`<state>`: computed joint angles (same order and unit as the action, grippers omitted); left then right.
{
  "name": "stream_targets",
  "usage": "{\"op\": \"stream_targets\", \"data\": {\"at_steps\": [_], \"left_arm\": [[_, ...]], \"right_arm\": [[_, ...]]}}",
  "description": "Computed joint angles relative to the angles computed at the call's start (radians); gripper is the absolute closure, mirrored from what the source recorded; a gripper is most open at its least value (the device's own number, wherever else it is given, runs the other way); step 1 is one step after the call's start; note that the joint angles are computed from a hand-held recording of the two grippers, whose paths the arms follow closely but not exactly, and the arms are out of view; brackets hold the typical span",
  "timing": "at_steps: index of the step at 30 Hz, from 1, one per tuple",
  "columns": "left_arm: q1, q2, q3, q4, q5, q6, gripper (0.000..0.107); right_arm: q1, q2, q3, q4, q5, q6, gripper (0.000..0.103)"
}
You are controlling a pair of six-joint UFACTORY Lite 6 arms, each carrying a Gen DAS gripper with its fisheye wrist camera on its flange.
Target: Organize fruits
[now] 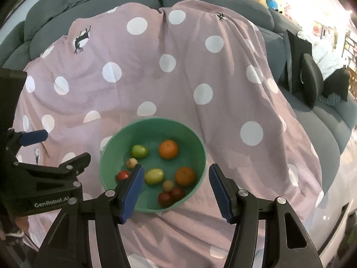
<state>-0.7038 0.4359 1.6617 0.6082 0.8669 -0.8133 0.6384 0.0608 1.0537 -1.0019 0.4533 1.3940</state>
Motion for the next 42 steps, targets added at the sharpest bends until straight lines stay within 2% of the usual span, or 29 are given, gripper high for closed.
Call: {"op": "stream_targets", "data": {"at_steps": [12,42], "left_arm": [[0.013,0.033,0.051,-0.042,0.008,0.048,0.009],[0.017,0.135,0.159,-0.063,0.021,0.096,0.009]], "right_arm": [[-0.011,0.068,0.065,0.06,-0.006,-0.066,0.043],[-0.035,0.114,0.085,0.062,-0.028,-0.062,0.043]]}}
